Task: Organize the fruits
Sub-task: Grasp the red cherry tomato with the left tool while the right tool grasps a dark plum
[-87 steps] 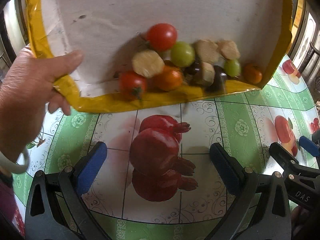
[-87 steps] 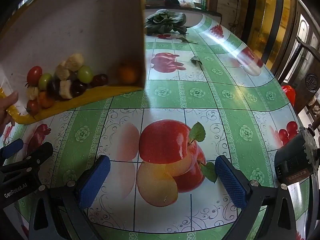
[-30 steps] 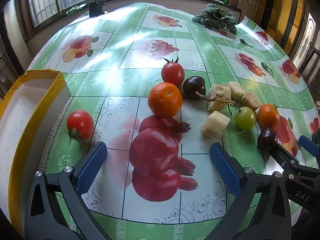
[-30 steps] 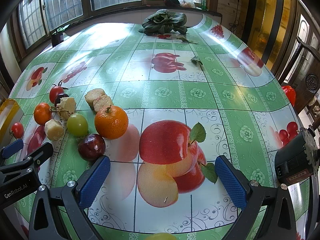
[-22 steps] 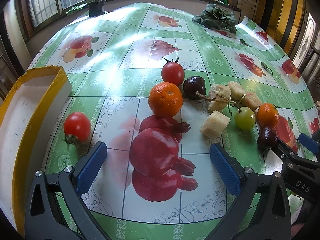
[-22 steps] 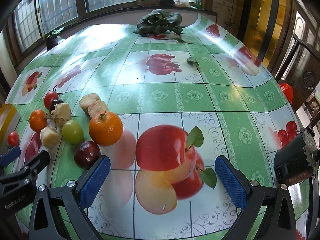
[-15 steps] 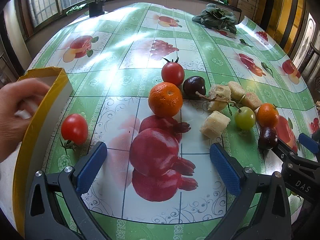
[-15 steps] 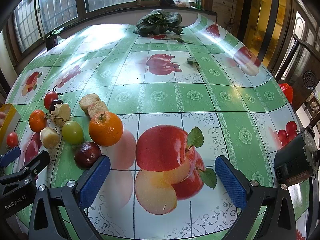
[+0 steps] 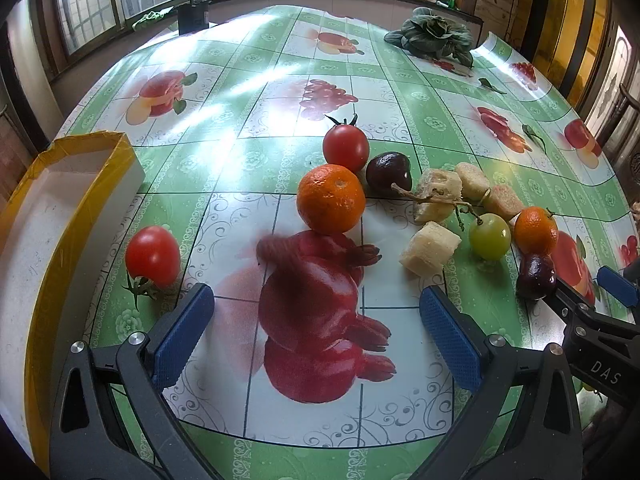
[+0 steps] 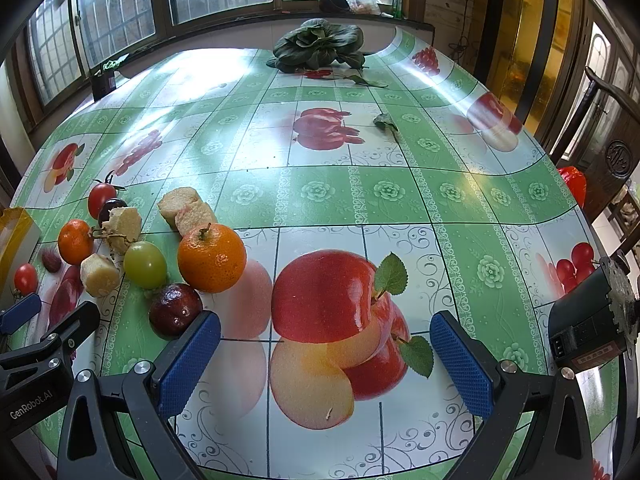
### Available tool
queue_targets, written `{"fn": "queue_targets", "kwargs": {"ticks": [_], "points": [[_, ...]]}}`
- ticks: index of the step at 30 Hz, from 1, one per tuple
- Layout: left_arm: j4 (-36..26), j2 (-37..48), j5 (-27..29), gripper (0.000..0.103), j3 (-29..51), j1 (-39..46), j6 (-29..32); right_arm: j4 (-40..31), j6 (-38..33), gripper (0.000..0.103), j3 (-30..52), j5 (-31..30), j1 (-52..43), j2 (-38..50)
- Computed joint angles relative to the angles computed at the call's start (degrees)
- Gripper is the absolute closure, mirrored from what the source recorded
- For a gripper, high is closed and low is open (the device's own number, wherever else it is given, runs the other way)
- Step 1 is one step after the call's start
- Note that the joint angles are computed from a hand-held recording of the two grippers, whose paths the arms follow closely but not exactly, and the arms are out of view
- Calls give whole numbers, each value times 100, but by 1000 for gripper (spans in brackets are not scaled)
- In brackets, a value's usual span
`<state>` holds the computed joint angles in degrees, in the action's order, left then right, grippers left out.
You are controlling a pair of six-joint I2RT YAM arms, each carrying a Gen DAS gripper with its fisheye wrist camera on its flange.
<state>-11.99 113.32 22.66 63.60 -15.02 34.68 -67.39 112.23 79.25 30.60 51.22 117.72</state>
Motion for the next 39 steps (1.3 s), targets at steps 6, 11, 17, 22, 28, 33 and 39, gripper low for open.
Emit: {"fn": "queue_targets", "kwargs": {"ticks": [6, 11, 17, 22, 28, 33, 39], "points": [[5, 3, 0, 0, 0, -1, -2, 4, 4, 0, 2, -1, 3, 9], [17, 4, -4, 0, -8, -5, -4, 445, -503, 0, -368, 1, -24, -302], [-1072, 77, -91, 0, 479, 29, 758, 915, -1267, 0, -838, -759, -194, -932], [-1678, -54, -181, 0, 780, 218, 977, 1219, -1348, 0, -1012, -951, -130, -1295], [-2413, 200, 59, 1, 1666, 620, 1026, 1240, -1670, 0, -784, -899, -69, -1422], [-2790, 645, 128, 2, 2464, 710, 622, 1304, -1998, 2, -509, -684, 43, -1394], [-3430, 1342, 86, 13, 3520, 701, 149, 1320, -2258, 10, -260, -689, 133, -1250]]}}
